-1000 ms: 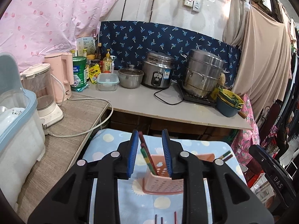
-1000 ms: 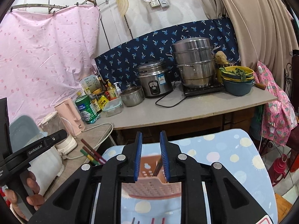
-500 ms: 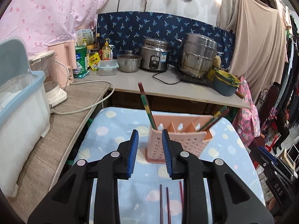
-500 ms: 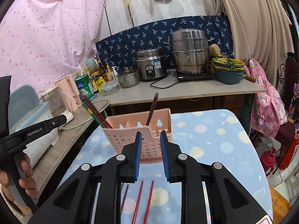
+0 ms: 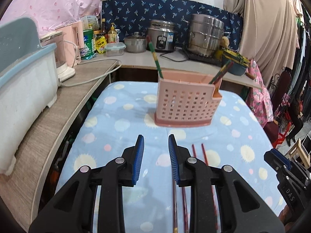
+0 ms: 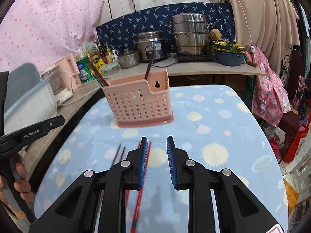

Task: Organize utensils
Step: 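Move both tools back down toward the remaining chopsticks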

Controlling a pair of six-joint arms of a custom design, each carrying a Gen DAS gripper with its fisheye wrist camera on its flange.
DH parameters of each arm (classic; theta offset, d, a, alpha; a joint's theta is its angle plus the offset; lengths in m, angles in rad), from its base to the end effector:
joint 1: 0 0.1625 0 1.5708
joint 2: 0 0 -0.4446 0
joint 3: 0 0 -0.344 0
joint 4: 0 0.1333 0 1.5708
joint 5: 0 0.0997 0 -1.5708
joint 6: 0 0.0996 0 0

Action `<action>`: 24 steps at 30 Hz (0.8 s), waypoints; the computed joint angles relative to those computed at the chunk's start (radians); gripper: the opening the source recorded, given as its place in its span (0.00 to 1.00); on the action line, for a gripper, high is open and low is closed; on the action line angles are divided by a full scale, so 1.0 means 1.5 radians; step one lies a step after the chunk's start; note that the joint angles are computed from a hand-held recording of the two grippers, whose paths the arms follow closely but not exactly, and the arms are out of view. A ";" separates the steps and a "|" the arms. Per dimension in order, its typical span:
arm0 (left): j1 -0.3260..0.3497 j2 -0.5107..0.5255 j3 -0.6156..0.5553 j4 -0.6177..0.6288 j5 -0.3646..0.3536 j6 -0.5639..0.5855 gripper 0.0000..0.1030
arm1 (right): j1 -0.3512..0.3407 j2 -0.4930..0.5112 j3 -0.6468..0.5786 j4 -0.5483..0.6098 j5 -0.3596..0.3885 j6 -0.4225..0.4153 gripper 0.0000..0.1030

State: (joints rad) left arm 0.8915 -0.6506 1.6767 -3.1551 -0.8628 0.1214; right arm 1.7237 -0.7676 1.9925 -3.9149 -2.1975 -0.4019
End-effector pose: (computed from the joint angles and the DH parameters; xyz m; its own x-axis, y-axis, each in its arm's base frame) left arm -0.2584 -0.6353 0.1262 -0.7370 0.2877 -0.6117 0.6267 0.6297 -0.4590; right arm 0.1582 -0.5348 0.2021 -0.7847 0.1977 0.5875 -0.4057 0.5527 -0.7279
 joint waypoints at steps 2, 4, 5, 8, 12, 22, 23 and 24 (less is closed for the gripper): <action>0.004 -0.002 0.016 0.006 0.003 -0.014 0.24 | -0.004 0.005 0.013 -0.008 -0.006 0.001 0.21; 0.009 -0.006 0.034 0.012 0.005 -0.030 0.24 | -0.008 0.008 0.030 -0.013 -0.006 0.010 0.21; 0.010 -0.006 0.042 0.011 0.007 -0.036 0.24 | -0.010 0.010 0.037 -0.017 -0.008 0.012 0.21; 0.015 -0.009 0.061 0.015 0.011 -0.047 0.24 | -0.013 0.021 0.054 -0.029 -0.013 0.014 0.21; 0.019 -0.014 0.084 0.015 0.017 -0.057 0.24 | -0.018 0.037 0.074 -0.045 -0.014 0.021 0.21; 0.025 -0.021 0.130 0.027 0.014 -0.084 0.31 | -0.029 0.074 0.106 -0.046 -0.008 0.054 0.27; 0.025 -0.021 0.133 0.027 0.015 -0.085 0.33 | -0.030 0.078 0.108 -0.047 -0.008 0.056 0.27; 0.025 -0.021 0.138 0.025 0.013 -0.086 0.34 | -0.030 0.081 0.110 -0.048 -0.008 0.058 0.27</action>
